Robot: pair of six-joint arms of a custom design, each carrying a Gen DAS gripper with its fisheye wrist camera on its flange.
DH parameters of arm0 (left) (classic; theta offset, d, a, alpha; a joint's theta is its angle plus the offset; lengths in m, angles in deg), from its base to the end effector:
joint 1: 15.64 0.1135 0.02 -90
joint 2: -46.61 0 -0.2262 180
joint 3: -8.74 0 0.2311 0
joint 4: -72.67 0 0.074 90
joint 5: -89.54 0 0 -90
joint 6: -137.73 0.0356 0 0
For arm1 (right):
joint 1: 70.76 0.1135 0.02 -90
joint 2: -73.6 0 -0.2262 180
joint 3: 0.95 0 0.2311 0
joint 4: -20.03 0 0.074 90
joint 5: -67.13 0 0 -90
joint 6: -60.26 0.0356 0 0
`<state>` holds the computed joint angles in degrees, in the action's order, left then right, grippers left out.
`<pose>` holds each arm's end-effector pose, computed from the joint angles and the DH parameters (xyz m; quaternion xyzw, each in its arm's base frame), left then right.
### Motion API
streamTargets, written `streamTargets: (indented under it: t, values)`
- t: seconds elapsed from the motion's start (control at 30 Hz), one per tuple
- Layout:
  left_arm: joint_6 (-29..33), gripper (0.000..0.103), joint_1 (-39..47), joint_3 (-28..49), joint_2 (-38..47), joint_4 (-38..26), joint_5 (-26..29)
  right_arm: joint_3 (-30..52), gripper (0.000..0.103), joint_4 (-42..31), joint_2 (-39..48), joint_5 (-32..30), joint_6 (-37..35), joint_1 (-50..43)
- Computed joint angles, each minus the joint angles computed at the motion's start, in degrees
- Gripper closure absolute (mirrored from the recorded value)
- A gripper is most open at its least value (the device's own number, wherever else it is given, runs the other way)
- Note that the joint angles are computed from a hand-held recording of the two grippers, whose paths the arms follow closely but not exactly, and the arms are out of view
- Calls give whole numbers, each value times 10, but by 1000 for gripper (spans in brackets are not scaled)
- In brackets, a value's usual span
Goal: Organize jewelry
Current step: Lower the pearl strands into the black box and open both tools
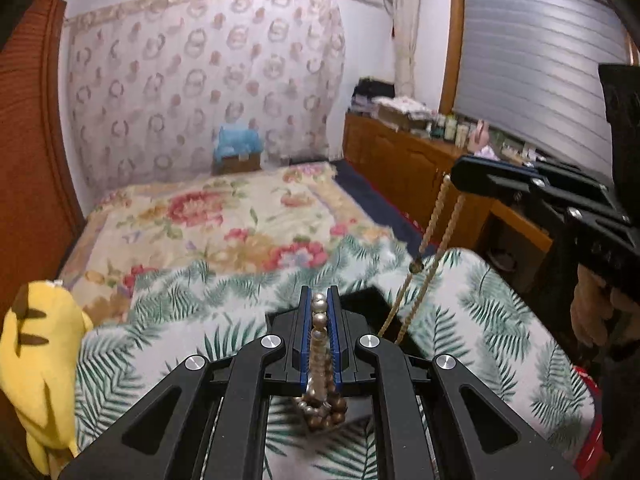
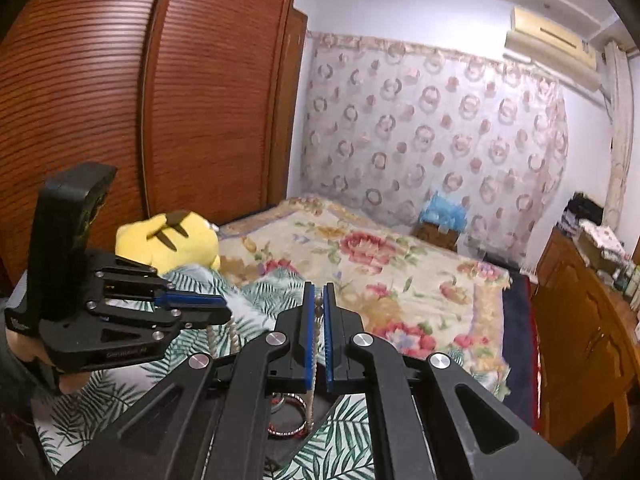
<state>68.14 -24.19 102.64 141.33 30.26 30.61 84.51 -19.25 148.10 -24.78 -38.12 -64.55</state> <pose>0.3392 -0.0696 0.2641 0.3240 0.8297 -0.2050 0.4058 0.2811 0.0318 0.3234 -0.1175 0.8504 0.0046 0.5128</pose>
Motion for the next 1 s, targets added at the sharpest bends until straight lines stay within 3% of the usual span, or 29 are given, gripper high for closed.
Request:
streamTargets:
  t: [0.27,0.57,0.8,1.0]
  values:
    - [11,96,9,-23,20,9,-5,-55,98,40,39,6,24,1]
    - [12,96,6,-33,21,15,-10,-42,98,47,36,13,29,-5]
    - [22,95,9,-84,-12,33,-7,-66,97,51,48,-5,34,-11]
    - [41,95,28,-140,-51,38,4,-112,96,52,10,-7,43,-7]
